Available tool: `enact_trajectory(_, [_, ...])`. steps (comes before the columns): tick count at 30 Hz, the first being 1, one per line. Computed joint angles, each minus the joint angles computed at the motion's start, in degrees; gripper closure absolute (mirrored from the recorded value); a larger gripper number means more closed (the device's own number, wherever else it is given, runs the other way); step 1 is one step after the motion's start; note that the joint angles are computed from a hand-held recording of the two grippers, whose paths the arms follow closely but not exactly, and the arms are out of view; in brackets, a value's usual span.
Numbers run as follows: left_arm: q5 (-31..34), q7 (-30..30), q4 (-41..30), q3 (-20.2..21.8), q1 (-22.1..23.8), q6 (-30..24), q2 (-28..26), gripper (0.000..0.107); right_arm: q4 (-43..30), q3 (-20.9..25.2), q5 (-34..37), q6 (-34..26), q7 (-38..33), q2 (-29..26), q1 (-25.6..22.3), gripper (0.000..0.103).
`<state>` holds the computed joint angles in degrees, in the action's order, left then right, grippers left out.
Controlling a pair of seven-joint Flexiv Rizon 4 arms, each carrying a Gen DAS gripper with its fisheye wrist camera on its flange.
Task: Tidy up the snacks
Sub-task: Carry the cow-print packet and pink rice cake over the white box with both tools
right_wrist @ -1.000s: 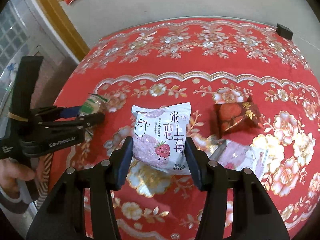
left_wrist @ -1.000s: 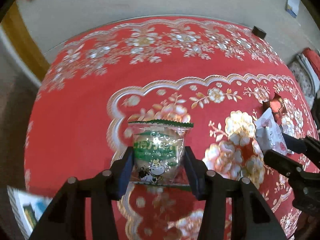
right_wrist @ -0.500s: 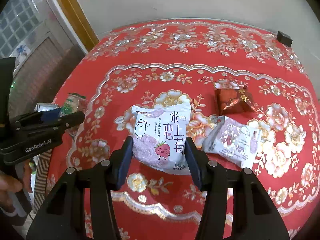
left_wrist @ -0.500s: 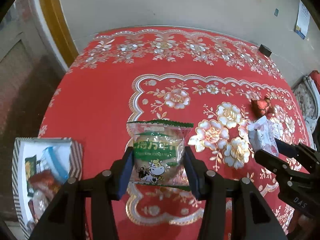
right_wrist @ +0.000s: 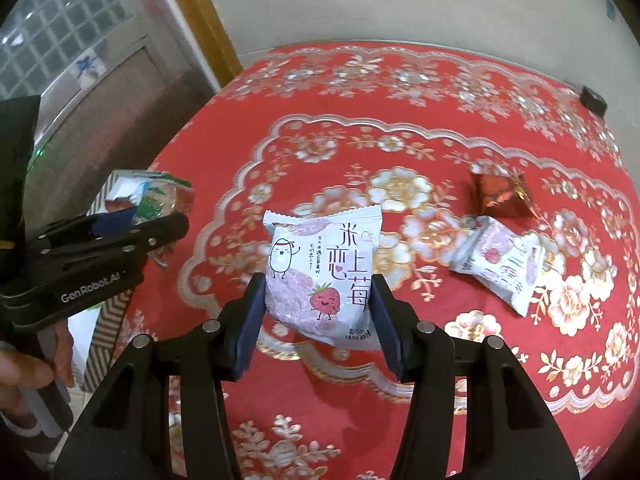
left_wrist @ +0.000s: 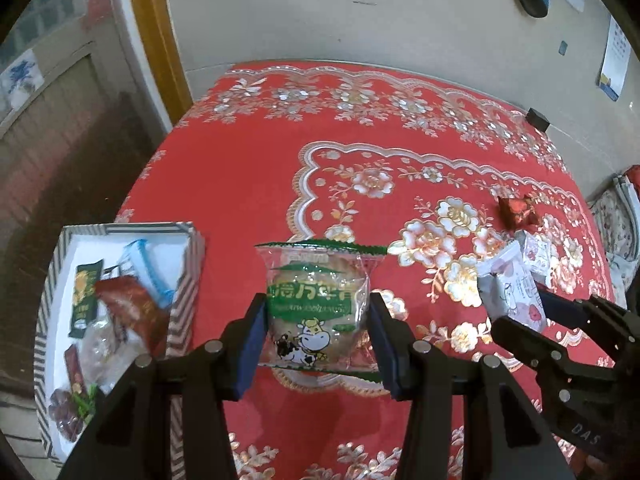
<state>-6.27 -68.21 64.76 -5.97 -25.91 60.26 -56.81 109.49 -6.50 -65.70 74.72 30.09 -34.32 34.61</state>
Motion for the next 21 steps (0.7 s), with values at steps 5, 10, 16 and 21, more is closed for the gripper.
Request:
enact_trajectory(5, [0.04,-0.74,2.94,0.26,0.91,2.32,1.67,0.055,-2.30,0.71,1.21,-0.16,-3.09,-0.98,0.45,0.052])
enact_trajectory(10, [0.17,-1.50,4.68,0.79,1.82,3.93,2.67,0.055,-5.65,0.80,3.83,0.19,-7.50,-2.86,1.32,0.052])
enact_trajectory(16, [-0.10,-2.64,5.84,1.29,3.21,5.08,3.30,0.055,-10.72,1.41,10.38,-0.44,-15.98,-5.73,2.60,0.052])
enact_trajectory(21, [-0.03,-3.73,6.58,2.12,4.43,5.94,3.86,0.055,-16.15,1.95,16.20,-1.56,-24.18,-8.47,3.61,0.052])
